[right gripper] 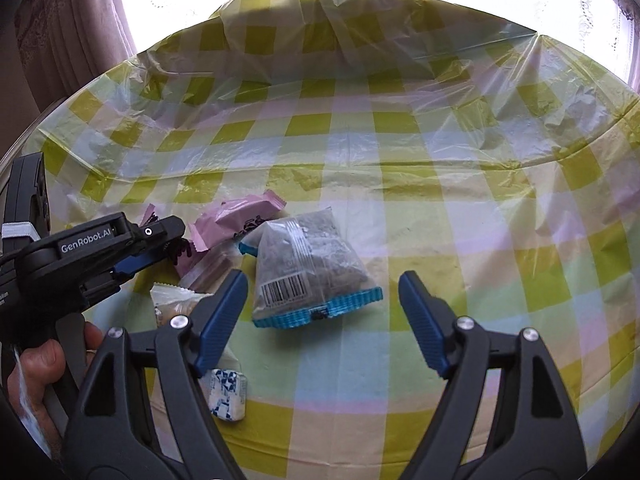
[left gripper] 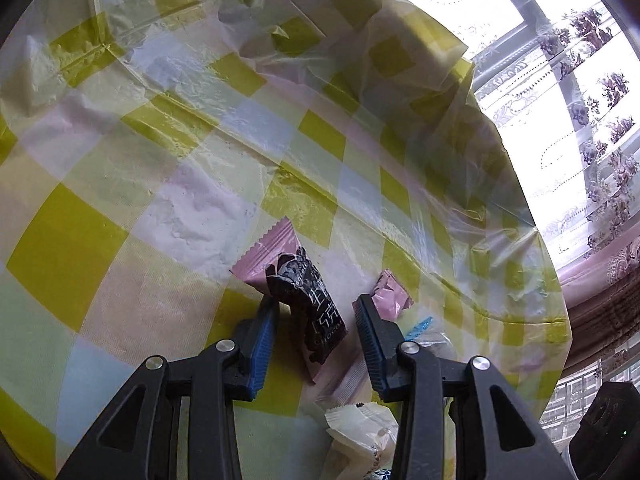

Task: Organize snacks
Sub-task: 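Grasp pink-wrapped chocolate bar with left tool while right tool grasps blue-tabbed dark bag, then carry both snacks over the purple-rimmed box and open both tools to release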

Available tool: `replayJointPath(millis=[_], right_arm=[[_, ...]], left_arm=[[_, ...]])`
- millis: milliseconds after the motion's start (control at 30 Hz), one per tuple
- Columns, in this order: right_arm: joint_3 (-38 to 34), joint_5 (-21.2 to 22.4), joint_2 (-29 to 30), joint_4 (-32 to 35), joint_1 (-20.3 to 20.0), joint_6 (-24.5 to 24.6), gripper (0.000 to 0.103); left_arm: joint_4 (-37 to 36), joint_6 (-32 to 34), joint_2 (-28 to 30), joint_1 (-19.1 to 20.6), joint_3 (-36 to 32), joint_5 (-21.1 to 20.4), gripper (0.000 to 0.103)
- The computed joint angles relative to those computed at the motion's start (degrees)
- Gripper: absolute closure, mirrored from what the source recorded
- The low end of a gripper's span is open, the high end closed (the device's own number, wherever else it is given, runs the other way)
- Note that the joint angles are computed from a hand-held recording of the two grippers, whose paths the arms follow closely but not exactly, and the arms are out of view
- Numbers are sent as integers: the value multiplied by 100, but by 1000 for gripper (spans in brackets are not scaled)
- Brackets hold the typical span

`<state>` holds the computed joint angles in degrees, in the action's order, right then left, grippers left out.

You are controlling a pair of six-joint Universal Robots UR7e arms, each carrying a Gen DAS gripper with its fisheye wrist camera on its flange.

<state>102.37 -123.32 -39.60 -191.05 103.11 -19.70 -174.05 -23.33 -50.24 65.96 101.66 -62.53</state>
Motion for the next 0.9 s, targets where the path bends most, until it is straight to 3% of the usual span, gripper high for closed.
replayJointPath(millis=[333, 433, 600, 900], right_arm=[[-547, -73, 361, 419, -95, 58, 23], [-580, -61, 374, 535, -126, 95, 26], [-521, 17, 343, 679, -151, 97, 43], [-77, -74, 126, 370, -142, 211, 48]], left_arm=[[180, 519, 182, -120, -189, 711, 85], [208, 564, 171, -179, -140, 931, 86], [87, 461, 40, -218, 76, 1058, 86], [-255, 427, -272, -428, 595, 1197, 86]])
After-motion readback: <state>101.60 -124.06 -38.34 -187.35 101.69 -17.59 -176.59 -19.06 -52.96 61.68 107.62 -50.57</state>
